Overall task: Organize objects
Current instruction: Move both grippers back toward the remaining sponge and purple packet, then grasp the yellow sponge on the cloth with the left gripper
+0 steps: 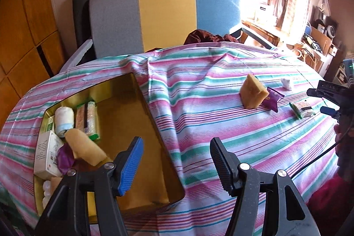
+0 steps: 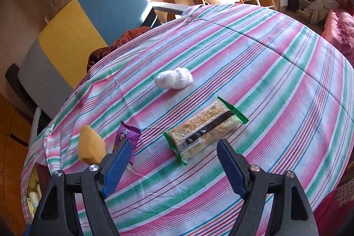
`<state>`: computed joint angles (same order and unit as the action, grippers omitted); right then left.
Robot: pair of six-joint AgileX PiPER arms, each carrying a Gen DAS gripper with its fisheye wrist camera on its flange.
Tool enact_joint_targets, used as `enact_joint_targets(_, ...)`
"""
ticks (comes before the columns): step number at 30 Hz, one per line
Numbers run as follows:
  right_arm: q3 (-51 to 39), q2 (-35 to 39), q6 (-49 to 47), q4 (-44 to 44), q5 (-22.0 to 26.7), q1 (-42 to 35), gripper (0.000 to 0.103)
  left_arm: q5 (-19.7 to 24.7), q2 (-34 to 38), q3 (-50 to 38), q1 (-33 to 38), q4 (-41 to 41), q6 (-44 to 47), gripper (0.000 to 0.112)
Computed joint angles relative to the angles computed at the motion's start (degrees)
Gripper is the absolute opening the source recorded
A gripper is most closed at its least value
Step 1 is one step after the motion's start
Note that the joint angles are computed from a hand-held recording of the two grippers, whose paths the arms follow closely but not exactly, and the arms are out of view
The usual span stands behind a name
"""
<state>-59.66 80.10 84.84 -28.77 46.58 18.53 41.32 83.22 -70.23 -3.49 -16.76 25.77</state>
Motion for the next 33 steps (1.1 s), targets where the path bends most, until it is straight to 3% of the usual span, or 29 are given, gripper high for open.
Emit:
enact_joint_targets(14, 3.88, -3.45, -0.82, 4.51, -6.15, -3.37, 0.08, 1.49, 14.26, -13.46, -13.29, 1.58, -7.14, 0.063)
enact_joint_targets(23, 4.47, -3.85, -2.84, 6.87, -8.82, -4.24, 0.08, 5.68, 27.56, -30.92, -20.02, 3.61, -13.33, 0.073)
enact_joint_targets(30, 4.03, -2.64, -5.9, 9.35, -10.03, -4.96, 0.08, 10.71, 40.87, -47.27, -23.93, 11.36, -21.07, 0.075)
enact_joint_targets(31, 3.99, -2.5, -6.48, 9.82, -10.06, -5.16, 0.08, 12.22, 42.77, -49.91, -23.77, 10.73, -21.01, 0.074)
enact_joint_targets(33, 3.92, -2.13, -7.01, 10.26, -10.12, -5.35, 0.08, 15.66, 45.75, -53.89, -22.89, 8.19, -19.9, 0.051)
